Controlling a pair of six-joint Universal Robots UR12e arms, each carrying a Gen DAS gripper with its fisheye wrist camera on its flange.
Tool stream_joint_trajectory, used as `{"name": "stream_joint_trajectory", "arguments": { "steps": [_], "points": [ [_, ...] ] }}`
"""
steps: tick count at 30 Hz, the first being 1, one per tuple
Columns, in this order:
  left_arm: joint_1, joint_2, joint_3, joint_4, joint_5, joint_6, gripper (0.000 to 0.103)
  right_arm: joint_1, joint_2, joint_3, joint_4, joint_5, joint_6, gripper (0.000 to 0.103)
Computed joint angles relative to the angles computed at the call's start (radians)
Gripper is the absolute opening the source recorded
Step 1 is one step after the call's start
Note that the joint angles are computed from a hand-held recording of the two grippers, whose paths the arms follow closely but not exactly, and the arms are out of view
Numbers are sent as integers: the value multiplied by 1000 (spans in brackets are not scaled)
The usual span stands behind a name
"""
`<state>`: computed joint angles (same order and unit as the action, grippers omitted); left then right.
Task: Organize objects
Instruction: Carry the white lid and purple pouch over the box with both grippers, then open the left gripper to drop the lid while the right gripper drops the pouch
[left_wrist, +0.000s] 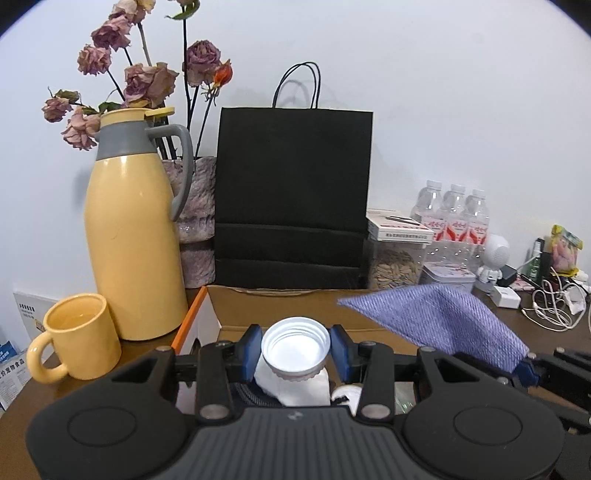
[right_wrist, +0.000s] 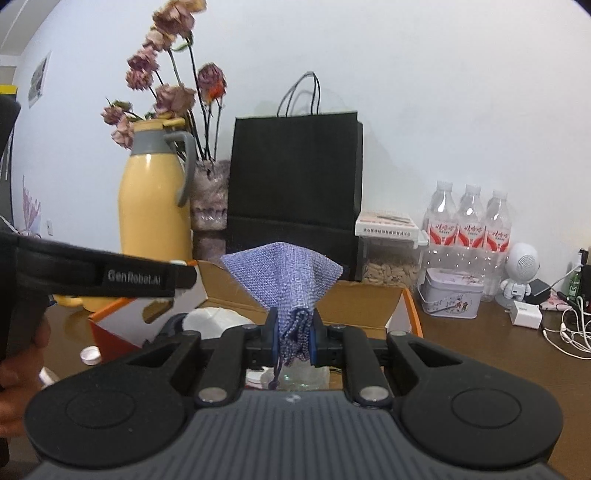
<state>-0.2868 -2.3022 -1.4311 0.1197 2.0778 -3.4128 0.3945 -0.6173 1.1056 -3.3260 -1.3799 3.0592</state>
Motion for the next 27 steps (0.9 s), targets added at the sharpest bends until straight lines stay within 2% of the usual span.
{"name": "stream_joint_trajectory", "arguments": {
  "steps": [9, 18, 21, 22, 23, 25, 27],
  "points": [
    [22, -38, 71, -78, -12, -6, 39, -6, 60, -124, 130, 11, 23, 15],
    [33, -59, 104, -122, -18, -8, 39, -9, 96, -194, 202, 18, 18, 15],
    [31, -61, 107, -127, -11, -5, 39, -10, 94, -198, 232, 27, 10, 21],
    [30, -62, 108, -127, -6, -5, 46, -10, 92, -197, 242, 31, 11, 36],
    [29, -62, 108, -122, -3, -3, 55, -10, 91, -196, 245, 34, 8, 63],
    [27, -64, 107, -103, 9, 0, 100, -9, 89, -189, 227, 24, -2, 90],
    [23, -69, 110, -86, 40, 6, 103, -5, 87, -181, 202, -2, -20, 99]
  ]
}}
